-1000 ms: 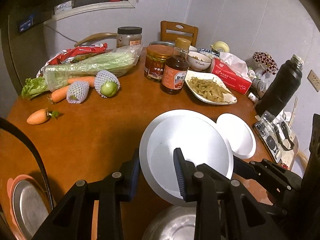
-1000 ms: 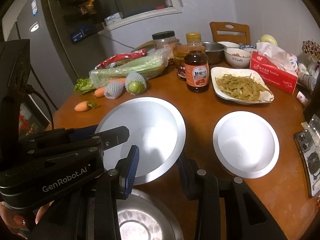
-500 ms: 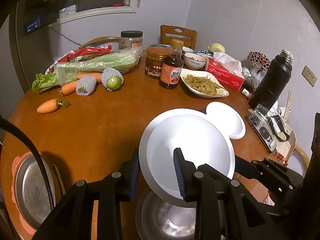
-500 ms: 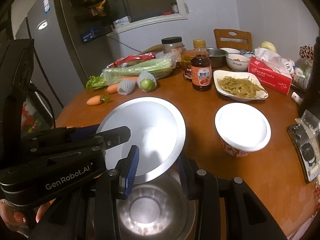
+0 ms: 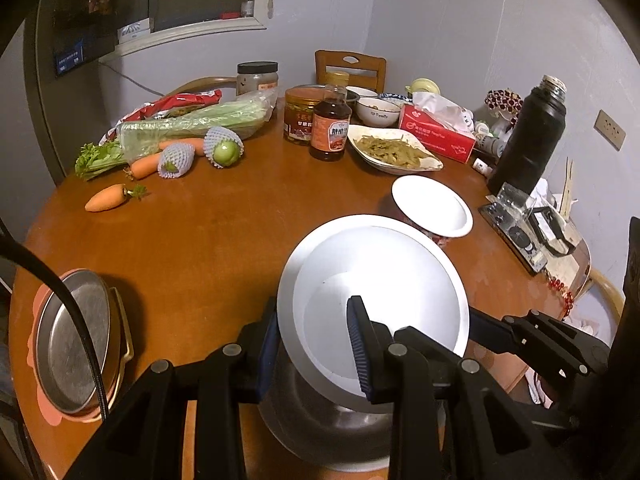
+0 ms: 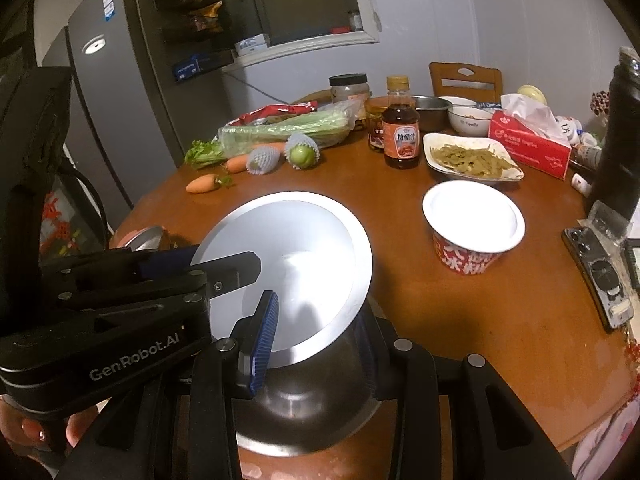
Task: Organize plates and bowls
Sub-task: 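Lift the white plate with the left tool and carry it over the steel bowl, then lower the white plate into the steel bowl with the left tool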
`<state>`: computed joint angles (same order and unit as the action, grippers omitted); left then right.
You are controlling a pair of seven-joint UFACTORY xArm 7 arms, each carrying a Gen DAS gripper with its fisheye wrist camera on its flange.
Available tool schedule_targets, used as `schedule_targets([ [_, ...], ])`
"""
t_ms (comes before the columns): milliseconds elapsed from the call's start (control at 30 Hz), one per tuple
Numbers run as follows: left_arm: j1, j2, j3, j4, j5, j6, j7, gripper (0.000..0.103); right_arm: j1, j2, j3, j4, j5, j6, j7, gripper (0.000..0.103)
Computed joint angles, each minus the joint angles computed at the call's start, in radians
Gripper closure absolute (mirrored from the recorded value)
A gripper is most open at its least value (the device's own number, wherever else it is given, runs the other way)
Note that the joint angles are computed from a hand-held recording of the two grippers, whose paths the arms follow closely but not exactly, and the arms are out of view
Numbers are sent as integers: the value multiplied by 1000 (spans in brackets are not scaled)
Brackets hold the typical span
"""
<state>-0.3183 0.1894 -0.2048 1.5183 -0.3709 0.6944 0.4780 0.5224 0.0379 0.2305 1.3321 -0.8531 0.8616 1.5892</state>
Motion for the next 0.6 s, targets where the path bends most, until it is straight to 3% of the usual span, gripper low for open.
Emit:
schedule_targets([
  [367,-20,-34,6,-69,56,-23,-44,71,-1,-28,18,-59,10,-21,19,63],
  [600,-21,-15,7,-59,79,7,-68,71,-6,-18,15,-74,27,-48,12,63],
])
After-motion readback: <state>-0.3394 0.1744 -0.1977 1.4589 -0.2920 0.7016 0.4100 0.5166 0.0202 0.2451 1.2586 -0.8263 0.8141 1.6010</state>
